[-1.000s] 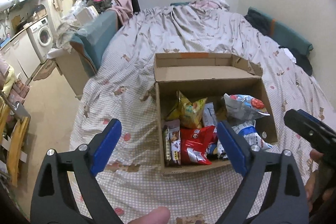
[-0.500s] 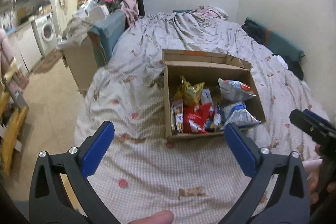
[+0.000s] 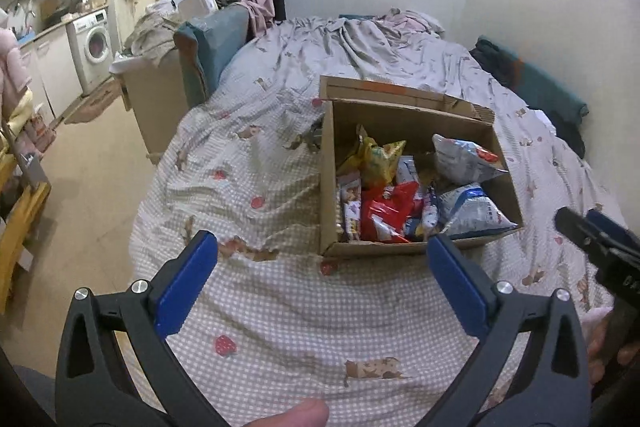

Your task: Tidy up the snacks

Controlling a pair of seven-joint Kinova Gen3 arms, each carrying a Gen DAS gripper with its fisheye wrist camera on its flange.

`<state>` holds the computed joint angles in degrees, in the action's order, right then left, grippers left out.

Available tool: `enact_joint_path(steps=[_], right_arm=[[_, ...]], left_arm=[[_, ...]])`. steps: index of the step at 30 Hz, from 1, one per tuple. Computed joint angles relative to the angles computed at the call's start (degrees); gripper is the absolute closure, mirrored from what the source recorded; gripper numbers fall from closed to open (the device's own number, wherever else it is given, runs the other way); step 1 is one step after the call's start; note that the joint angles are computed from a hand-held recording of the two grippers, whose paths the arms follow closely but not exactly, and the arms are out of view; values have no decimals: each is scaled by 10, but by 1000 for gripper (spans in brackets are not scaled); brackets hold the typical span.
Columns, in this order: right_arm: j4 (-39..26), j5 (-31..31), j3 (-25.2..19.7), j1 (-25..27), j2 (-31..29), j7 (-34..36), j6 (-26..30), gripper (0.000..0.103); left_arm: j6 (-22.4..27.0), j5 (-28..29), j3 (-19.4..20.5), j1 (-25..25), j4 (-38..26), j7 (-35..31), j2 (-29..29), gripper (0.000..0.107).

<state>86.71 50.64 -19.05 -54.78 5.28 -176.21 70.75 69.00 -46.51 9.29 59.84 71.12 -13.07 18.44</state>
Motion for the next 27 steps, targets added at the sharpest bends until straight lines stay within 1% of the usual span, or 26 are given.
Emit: enact_joint_path(steps=[3, 6, 16, 27], right_arm=[[0, -12, 2, 4, 3, 4, -11, 0], [-8, -16, 4, 1, 11, 19, -4, 0], [-17, -26, 12, -13, 21, 34, -5, 0], [-19, -24, 15, -21, 21, 30, 4, 0]], left_arm=[[2, 2, 2, 3, -5, -4, 3, 4], [-1, 2, 2, 5, -8, -12, 4, 4], [-2, 6, -3, 8, -10, -13, 5, 4], [0, 7, -2, 8, -11, -13, 5, 4]])
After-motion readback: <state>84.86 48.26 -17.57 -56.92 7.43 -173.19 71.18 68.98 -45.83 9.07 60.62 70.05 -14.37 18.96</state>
